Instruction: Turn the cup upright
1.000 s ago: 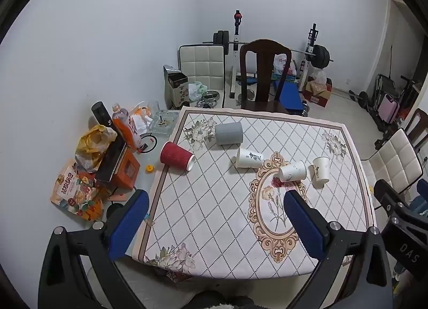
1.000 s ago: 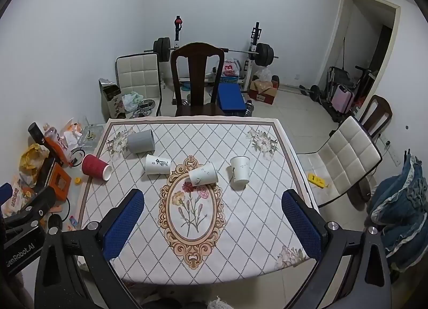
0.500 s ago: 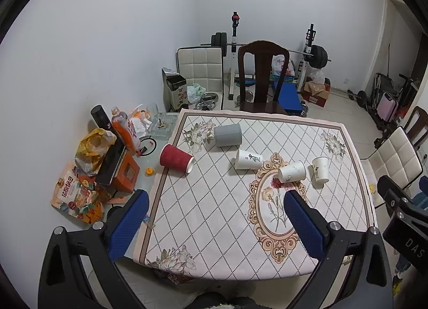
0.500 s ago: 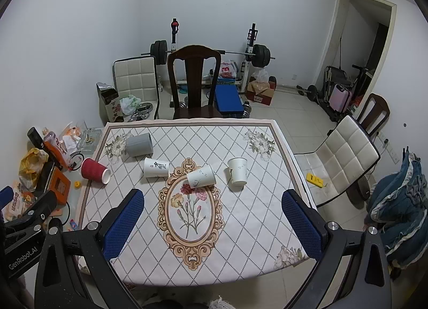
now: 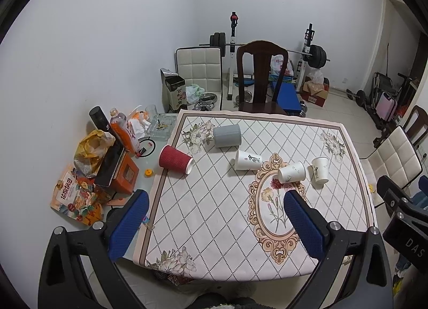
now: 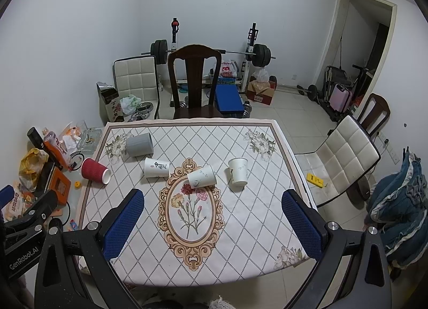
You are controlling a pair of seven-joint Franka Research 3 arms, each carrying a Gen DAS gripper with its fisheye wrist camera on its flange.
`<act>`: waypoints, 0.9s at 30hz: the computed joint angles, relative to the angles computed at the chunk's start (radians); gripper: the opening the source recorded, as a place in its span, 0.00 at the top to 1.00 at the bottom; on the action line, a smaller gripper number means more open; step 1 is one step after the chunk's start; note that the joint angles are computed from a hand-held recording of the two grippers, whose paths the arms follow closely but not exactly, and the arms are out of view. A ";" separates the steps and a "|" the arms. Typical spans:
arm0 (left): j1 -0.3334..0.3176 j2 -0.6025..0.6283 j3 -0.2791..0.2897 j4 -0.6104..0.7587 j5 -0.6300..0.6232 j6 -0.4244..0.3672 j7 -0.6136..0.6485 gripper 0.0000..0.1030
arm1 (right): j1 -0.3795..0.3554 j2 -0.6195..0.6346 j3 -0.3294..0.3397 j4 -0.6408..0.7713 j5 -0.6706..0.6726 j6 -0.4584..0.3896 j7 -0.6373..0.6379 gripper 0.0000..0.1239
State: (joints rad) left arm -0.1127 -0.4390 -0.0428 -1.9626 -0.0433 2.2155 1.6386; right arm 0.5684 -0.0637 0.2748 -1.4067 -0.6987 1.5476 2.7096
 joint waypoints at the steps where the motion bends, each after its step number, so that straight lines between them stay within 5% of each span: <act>1: -0.001 -0.002 0.002 -0.004 -0.002 0.002 0.003 0.00 | 0.000 0.001 0.000 0.001 0.001 -0.001 -0.001 0.17; 27: 0.006 0.024 0.006 0.026 -0.015 0.011 0.018 0.00 | 0.013 0.020 -0.008 0.028 -0.007 -0.010 -0.003 0.17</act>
State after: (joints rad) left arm -0.1066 -0.4150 -0.0371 -1.9367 -0.0588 2.2268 1.6564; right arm 0.5814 -0.0432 0.2667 -1.3786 -0.7054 1.5381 2.7068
